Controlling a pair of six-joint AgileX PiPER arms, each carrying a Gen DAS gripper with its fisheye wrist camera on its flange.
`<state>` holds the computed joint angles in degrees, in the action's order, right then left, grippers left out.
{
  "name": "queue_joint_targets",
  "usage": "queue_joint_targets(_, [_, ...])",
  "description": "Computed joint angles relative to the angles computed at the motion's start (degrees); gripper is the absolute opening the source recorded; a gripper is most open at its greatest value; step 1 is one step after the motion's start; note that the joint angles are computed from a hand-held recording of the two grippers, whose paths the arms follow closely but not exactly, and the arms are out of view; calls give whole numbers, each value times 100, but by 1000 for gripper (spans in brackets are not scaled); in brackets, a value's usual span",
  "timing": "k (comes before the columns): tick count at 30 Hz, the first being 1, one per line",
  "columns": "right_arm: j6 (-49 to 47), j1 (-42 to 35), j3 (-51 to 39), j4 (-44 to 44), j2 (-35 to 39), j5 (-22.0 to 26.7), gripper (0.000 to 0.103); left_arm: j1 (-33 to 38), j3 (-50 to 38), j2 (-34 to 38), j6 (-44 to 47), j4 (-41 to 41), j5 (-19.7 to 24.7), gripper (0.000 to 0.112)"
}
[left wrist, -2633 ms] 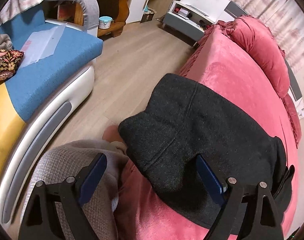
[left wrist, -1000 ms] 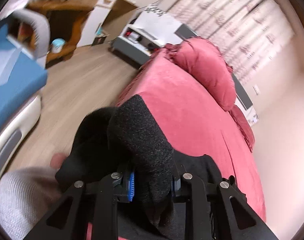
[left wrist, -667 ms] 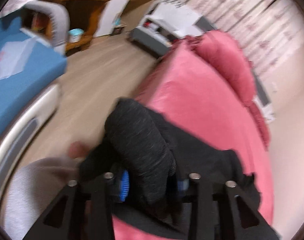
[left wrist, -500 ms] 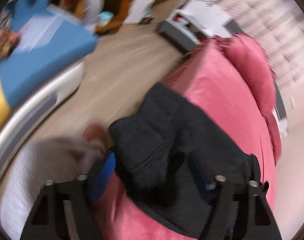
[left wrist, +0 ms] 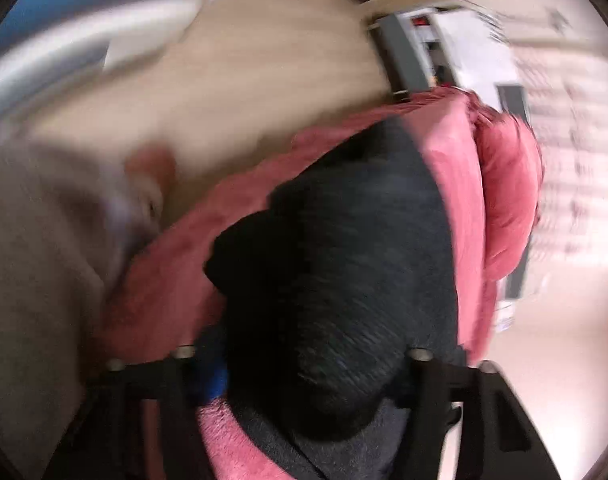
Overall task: Fold large clothes
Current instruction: 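Lift the held edge and fold it over the garment with the left gripper, then lay the fold down and open the left gripper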
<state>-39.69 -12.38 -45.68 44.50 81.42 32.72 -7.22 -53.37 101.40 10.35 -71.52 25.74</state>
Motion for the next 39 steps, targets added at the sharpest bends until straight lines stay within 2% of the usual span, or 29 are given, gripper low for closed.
queue_joint_targets(1, [58, 27, -12, -43, 8, -14, 29, -315, -10, -280, -333, 573, -436, 40])
queue_joint_targets(2, [128, 59, -30, -97, 12, -25, 29, -463, -59, -484, -522, 1146, -642, 36])
queue_joint_targets(4, [239, 127, -51, -158, 25, -61, 29, -789, -242, -867, -1353, 2292, -786, 33])
queue_joint_targets(8, [301, 186, -58, -163, 38, -104, 29, -1410, -623, -1295, -3317, 4583, -869, 31])
queue_joint_targets(11, [220, 104, -104, -45, 63, 24, 29, -1924, -1171, -1311, -4708, 6259, -704, 30])
queue_joint_targets(13, [-23, -97, -152, 254, 95, 280, 29, -2223, -1452, -1313, -5127, 6866, -575, 30])
queue_joint_targets(15, [-286, -344, -184, 537, 139, 548, 29, -2432, -1710, -1295, -5226, 7088, -462, 30])
queue_joint_targets(18, [-562, -687, -224, 879, 135, 967, 29, -2648, -2068, -1275, -4914, 6956, -279, 30])
queue_joint_targets(20, [-703, -914, -229, 1010, 47, 1172, 33, -2806, -2392, -1186, -4830, 6980, -123, 30])
queue_joint_targets(29, [-1289, -2703, -362, 1547, -157, 2137, 33, -3848, -4237, -251, -4800, 7315, 638, 30])
queue_joint_targets(36, [-1124, -4248, -963, 1347, 565, 2624, 33, -4698, -6235, 983, -4602, 7604, 1489, 30])
queue_joint_targets(39, [-949, -4880, -1343, 1372, 1034, 2946, 33, -5054, -7724, 1952, -4391, 7734, 2196, 30])
